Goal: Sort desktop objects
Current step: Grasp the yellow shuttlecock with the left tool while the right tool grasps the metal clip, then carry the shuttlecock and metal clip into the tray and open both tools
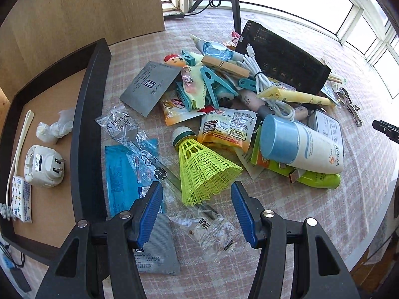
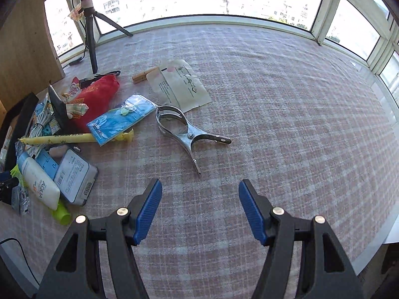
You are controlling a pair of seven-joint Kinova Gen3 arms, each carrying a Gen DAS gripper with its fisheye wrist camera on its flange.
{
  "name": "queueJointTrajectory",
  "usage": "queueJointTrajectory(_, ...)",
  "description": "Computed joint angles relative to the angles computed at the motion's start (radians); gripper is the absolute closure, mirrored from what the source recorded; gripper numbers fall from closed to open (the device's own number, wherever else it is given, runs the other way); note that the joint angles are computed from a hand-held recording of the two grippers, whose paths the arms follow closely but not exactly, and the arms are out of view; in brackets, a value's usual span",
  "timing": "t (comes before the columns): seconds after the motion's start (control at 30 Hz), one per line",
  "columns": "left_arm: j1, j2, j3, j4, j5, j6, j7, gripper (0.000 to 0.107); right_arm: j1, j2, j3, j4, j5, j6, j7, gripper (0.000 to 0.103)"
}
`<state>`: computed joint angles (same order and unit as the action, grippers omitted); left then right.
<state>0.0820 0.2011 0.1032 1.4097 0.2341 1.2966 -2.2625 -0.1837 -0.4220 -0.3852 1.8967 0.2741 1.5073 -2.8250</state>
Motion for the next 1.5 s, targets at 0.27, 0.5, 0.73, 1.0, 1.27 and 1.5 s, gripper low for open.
queueJointTrajectory(0.27, 0.029, 0.008, 0.000, -0.007, -0.039, -0.014, 0.087, 0.056, -0.007, 0.040, 0.154, 0.027, 0.014, -0.159, 0.262, 0.041)
queueJointTrajectory(0.5, 0.042, 0.011, 0.003, -0.005, -0.062, -0.017, 0.132, 0.057, 0.011, 0.135, 0.234, 0.021, -0.022, -0.263, 0.467, 0.056)
queueJointTrajectory(0.73, 0.050, 0.018, 0.003, -0.011, -0.084, -0.016, 0.159, 0.070, 0.025, 0.163, 0.214, 0.002, 0.008, -0.271, 0.500, 0.063)
queueJointTrajectory(1.0, 0.046, 0.021, 0.003, -0.015, -0.091, -0.011, 0.155, 0.084, 0.030, 0.177, 0.248, 0.009, -0.052, -0.301, 0.575, 0.063)
queueJointTrajectory(1.27, 0.019, 0.019, -0.001, -0.020, -0.051, -0.003, 0.135, 0.099, 0.080, 0.146, 0.286, 0.042, -0.118, -0.355, 0.589, 0.092)
queueJointTrajectory(1.5, -0.018, 0.000, -0.007, -0.028, 0.009, 0.007, 0.095, 0.105, 0.109, 0.074, 0.219, 0.031, -0.086, -0.326, 0.470, 0.098)
